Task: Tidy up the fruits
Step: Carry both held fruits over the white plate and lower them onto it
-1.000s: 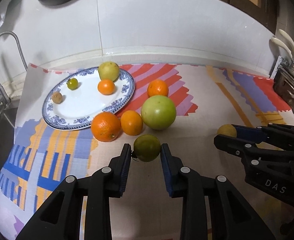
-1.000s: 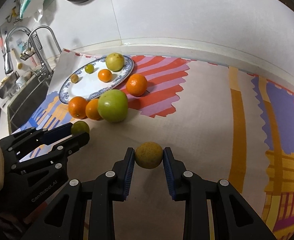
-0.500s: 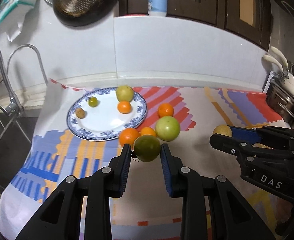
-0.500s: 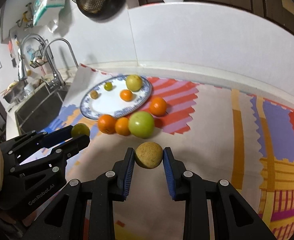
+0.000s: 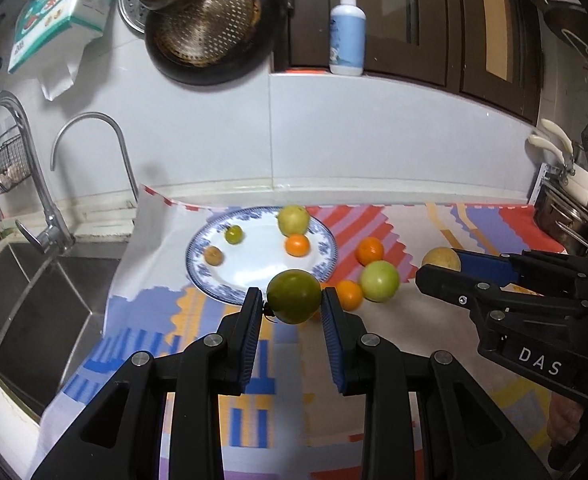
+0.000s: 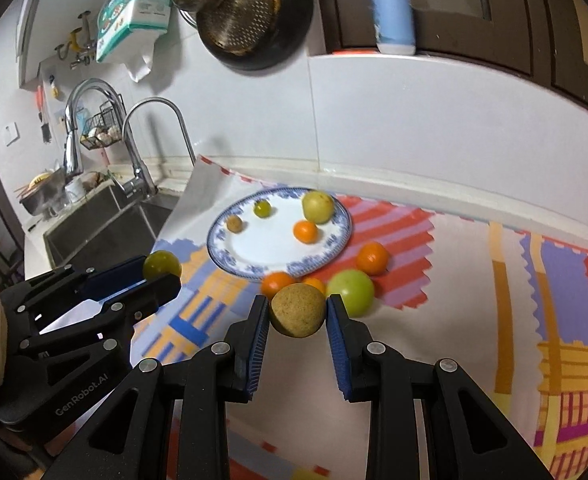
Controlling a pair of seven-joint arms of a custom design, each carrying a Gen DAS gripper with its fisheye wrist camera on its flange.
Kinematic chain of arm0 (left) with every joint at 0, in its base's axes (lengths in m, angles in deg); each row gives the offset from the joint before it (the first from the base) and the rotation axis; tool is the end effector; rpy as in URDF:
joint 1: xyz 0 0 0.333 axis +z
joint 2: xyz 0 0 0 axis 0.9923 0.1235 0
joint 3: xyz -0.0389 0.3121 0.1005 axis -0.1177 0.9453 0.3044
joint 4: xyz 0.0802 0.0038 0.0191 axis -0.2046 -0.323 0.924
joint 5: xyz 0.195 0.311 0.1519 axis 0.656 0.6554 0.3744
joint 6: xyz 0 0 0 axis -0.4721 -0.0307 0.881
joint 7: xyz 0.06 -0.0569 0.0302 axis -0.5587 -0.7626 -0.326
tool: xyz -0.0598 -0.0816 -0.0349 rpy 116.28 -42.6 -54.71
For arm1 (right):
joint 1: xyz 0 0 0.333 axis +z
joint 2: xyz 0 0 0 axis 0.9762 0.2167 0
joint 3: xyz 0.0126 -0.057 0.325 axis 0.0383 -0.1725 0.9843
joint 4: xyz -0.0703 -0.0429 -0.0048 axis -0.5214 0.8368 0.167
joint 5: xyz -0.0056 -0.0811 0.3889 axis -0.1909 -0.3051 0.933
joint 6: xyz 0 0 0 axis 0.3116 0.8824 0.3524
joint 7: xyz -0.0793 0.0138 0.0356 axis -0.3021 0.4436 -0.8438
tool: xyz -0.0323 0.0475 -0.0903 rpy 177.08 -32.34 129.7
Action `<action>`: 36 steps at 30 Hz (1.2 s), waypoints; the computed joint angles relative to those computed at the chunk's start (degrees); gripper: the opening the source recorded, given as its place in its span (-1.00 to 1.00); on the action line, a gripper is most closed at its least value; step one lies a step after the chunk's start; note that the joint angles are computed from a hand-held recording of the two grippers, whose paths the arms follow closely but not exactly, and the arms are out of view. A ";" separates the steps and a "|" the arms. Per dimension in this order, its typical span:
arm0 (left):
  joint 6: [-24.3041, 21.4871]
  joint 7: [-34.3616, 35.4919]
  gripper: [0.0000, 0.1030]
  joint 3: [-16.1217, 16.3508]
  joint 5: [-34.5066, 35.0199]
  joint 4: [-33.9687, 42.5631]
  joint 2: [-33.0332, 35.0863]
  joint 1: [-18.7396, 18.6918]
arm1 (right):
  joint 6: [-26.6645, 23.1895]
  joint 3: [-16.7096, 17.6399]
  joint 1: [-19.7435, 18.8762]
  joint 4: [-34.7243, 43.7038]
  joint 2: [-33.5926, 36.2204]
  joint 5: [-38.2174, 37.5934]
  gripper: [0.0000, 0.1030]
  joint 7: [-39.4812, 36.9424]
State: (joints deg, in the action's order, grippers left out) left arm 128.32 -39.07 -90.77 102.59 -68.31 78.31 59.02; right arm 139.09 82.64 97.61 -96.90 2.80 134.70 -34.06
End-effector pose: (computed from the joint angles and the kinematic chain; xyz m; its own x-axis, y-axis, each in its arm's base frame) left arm 0.4764 -0.3668 0.4326 0.1842 -0.9825 -0.0277 -0.5166 -0.0729 -0.8531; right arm 0.5663 0.2664 0.4133 0.6713 -0.7340 -0.1036 -0.4813 -0.3252 -0.8140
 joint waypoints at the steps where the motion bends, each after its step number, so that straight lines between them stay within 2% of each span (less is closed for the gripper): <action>1: 0.49 0.06 -0.41 0.23 0.42 -0.68 -0.70 0.27 | 0.59 0.29 0.24 0.31 0.07 0.76 -0.41 -0.44; 14: 10.16 3.65 -0.42 1.18 5.79 -6.15 -7.18 7.02 | 9.16 1.98 5.56 7.40 3.47 7.46 -0.41 -2.54; 20: 14.85 7.11 -0.42 2.32 6.22 -4.93 -6.46 10.15 | 12.65 2.84 6.91 11.57 6.97 -1.35 -0.41 7.04; 23: 16.94 8.81 -0.42 3.05 6.11 -4.01 -5.55 11.38 | 12.37 -0.84 10.09 12.76 8.87 -13.42 -0.41 19.93; 24: 17.94 9.51 -0.42 3.37 5.87 -3.62 -5.12 11.83 | 11.67 -3.88 12.48 13.29 9.65 -18.69 -0.41 25.88; 26: 19.10 10.84 -0.42 3.89 5.27 -2.70 -4.16 12.50 | 10.77 -6.29 14.17 14.58 10.94 -23.80 -0.41 31.23; 27: 19.66 11.34 -0.42 4.18 5.20 -2.21 -3.64 12.82 | 9.68 -9.38 16.45 15.73 12.02 -28.00 -0.41 36.15; 29: 20.46 12.55 -0.42 4.71 4.70 -1.26 -2.56 13.29 | 8.16 -11.72 17.87 17.71 13.70 -32.34 -0.41 40.95; 30: 21.21 13.60 -0.42 5.11 4.31 -0.53 -1.70 13.65 | 6.58 -14.07 19.34 19.45 15.11 -35.40 -0.41 44.63; 36: 25.24 19.20 -0.42 7.36 0.65 3.32 3.20 15.05 | 0.33 -19.14 21.36 29.32 22.62 -46.21 -0.41 56.70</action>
